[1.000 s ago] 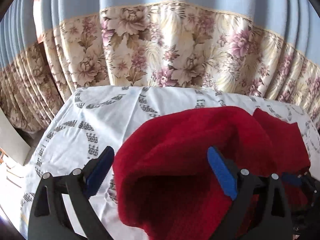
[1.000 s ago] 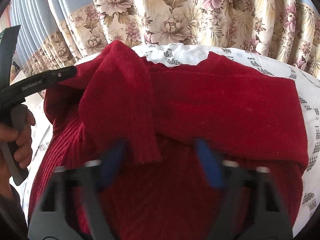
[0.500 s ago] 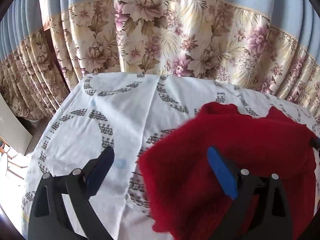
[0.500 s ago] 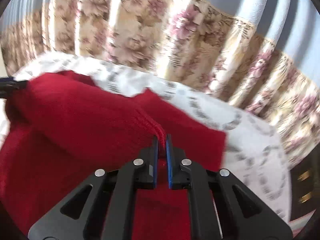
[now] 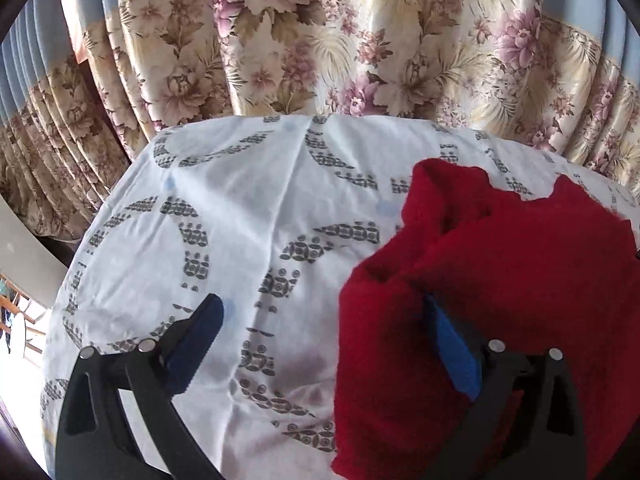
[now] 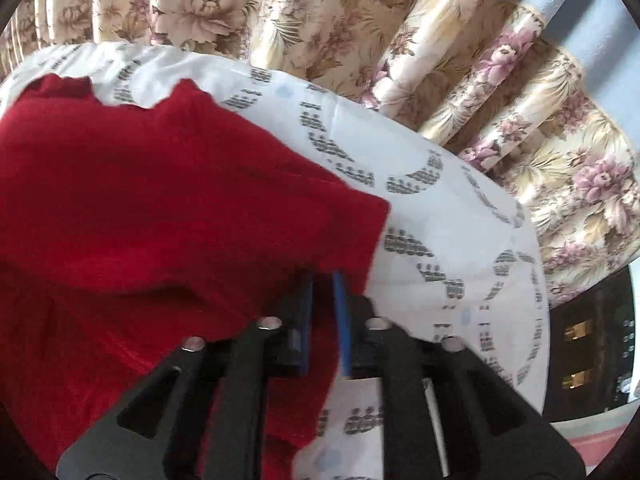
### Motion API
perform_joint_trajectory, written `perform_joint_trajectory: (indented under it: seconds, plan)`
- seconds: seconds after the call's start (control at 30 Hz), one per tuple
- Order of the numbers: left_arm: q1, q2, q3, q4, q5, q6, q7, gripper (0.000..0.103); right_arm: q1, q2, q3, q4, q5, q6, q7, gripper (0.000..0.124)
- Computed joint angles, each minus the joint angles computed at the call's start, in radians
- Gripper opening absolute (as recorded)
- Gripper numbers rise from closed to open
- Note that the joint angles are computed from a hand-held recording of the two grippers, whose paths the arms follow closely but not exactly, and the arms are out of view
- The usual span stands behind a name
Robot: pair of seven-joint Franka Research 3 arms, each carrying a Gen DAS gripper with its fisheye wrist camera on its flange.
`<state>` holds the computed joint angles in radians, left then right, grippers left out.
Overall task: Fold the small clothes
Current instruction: 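Grasp the opposite side with the right gripper and fold it over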
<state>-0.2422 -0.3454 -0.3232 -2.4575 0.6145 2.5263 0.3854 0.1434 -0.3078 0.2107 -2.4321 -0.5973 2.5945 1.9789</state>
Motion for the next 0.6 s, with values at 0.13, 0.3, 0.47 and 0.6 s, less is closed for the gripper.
perform_joint_trajectory:
  seconds: [0.13,0.3,0.47,0.6]
  plan:
    - [0.002,-0.036,0.024,-0.028,-0.03,0.045,0.006,0.099,0.04,-0.057,-0.076,-0.05,0.165,0.091,-0.087,0.039]
    - [0.04,-0.065,0.024,-0.011,-0.021,0.076,-0.015,0.099,0.032,-0.143,-0.088,-0.124,0.327,0.192,-0.148,0.063]
    - [0.032,0.046,0.03,0.117,-0.072,0.01,0.082,0.099,0.001,-0.161,-0.087,-0.114,0.439,0.217,-0.209,0.066]
    - [0.018,0.089,0.01,0.149,-0.046,0.008,0.073,0.099,-0.138,-0.138,0.003,-0.091,0.412,0.296,-0.137,0.069]
